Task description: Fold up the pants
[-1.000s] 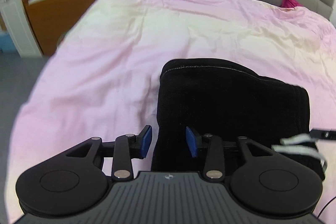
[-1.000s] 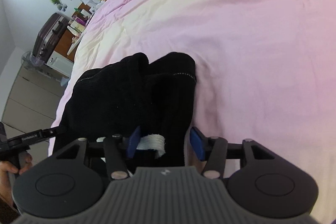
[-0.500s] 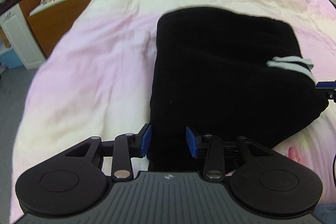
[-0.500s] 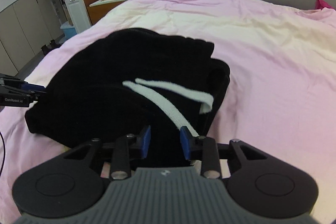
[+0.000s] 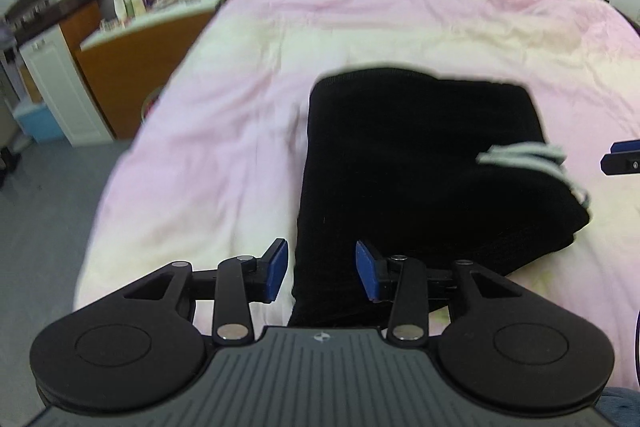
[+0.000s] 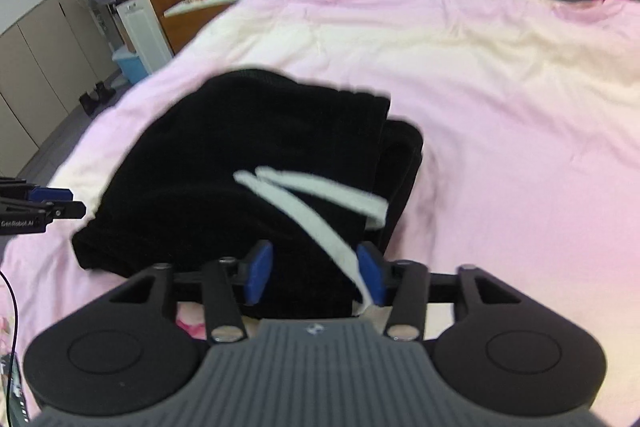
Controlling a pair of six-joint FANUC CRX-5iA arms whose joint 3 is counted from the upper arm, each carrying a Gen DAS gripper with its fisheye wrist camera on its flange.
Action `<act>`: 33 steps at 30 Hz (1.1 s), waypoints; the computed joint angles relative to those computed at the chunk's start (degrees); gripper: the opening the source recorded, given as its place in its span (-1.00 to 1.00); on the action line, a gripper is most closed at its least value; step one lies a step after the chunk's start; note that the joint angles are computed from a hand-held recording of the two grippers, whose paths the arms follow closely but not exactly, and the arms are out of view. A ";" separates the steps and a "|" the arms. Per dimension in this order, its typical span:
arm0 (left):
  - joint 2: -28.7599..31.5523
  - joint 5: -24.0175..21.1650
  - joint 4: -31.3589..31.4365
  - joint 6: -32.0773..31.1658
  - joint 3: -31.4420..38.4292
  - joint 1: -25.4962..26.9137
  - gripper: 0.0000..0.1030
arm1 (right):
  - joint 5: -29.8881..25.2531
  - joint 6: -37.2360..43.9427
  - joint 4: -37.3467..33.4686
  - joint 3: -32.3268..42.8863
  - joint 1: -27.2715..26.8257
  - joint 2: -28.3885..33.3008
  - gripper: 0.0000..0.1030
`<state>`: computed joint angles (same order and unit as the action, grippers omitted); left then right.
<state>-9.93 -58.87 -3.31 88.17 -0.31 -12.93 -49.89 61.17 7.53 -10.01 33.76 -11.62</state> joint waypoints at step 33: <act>-2.39 -29.42 -56.79 50.37 17.50 -58.89 0.89 | -59.80 -61.61 69.45 -24.74 77.57 -32.72 0.90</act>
